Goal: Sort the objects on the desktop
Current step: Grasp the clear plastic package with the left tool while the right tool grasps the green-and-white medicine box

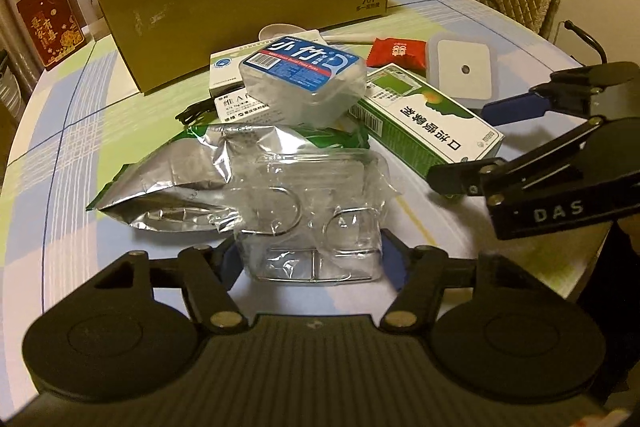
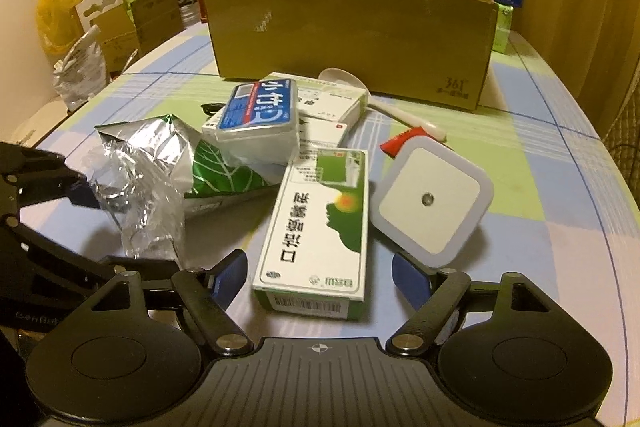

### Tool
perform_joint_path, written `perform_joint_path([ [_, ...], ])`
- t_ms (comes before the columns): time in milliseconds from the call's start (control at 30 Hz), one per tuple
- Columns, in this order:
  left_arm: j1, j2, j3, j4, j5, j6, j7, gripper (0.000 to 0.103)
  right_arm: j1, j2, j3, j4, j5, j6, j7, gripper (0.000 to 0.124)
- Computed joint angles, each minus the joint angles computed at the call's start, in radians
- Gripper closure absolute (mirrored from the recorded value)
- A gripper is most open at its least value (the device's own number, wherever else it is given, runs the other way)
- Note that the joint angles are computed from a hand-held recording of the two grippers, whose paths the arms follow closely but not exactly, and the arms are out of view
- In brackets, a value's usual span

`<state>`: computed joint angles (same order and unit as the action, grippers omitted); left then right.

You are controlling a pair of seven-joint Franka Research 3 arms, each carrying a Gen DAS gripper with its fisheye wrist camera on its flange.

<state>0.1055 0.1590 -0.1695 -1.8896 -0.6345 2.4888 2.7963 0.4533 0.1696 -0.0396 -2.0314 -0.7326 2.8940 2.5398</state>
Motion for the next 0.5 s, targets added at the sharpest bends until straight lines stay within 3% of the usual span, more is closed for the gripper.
perform_joint_path([
  [167, -0.003, -0.018, 0.006, -0.011, 0.009, -0.011, -0.050, 0.039, 0.011, 0.032, -0.009, 0.038, -0.017, -0.005, 0.000, 0.049],
  [333, -0.009, -0.032, 0.017, -0.017, 0.017, -0.002, -0.105, 0.039, 0.032, 0.055, -0.024, 0.068, -0.006, -0.041, -0.004, 0.067],
  [500, -0.012, -0.034, 0.022, -0.012, 0.026, 0.009, -0.160, 0.039, 0.029, 0.031, -0.021, 0.048, 0.004, -0.048, 0.008, 0.071],
])
